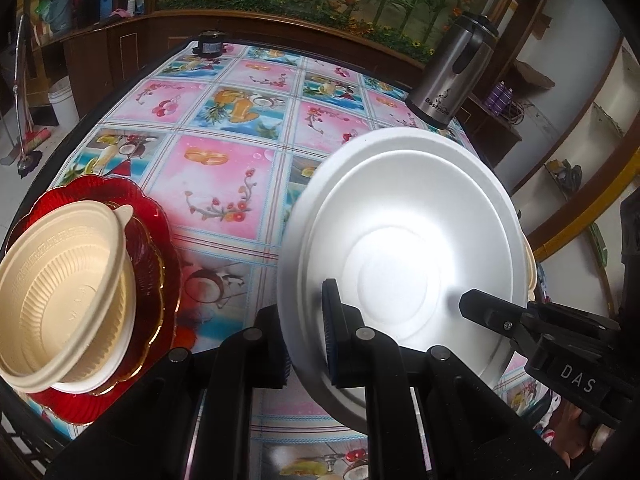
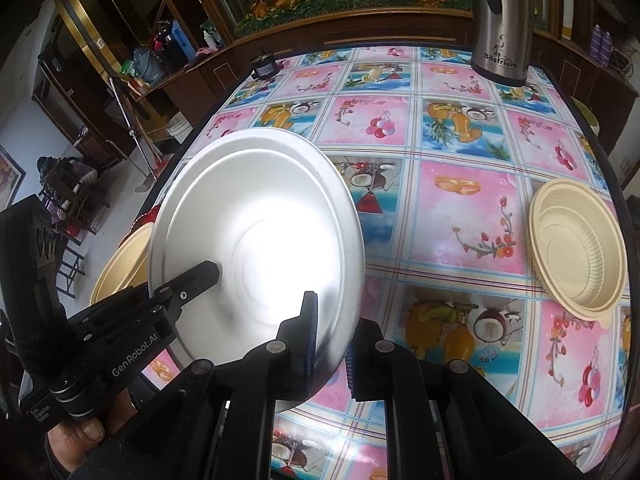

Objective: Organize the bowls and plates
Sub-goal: 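Lift and carry the white foam bowl toward the red plate stack with both tools, then lower the white foam bowl onto the stacked bowls and open both tools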

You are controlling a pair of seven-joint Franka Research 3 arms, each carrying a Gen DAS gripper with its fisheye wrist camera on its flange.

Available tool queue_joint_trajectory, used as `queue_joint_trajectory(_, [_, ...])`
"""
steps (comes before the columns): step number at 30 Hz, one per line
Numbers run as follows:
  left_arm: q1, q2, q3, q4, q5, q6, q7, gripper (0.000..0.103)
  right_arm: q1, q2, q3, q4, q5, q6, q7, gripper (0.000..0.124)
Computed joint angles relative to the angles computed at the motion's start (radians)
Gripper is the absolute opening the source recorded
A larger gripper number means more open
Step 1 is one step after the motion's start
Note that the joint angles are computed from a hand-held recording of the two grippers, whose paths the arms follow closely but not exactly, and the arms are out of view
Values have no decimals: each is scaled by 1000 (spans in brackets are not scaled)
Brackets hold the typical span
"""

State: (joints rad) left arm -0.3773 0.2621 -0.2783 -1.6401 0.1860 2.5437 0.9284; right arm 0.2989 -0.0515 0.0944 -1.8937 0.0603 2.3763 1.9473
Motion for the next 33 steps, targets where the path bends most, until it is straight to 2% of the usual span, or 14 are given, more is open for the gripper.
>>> queue_joint_trajectory(15, [-7, -49, -9, -50, 0, 41, 4, 10, -15, -98, 19, -91, -20, 32, 36, 12])
queue_joint_trajectory(23, [7, -100, -5, -99, -9, 82, 5, 10, -9, -101, 34, -66, -49, 28, 48, 12])
queue_joint_trajectory(33, [23, -169, 14, -164, 62, 119, -73, 11, 17, -67, 45, -5, -71, 51, 36, 12])
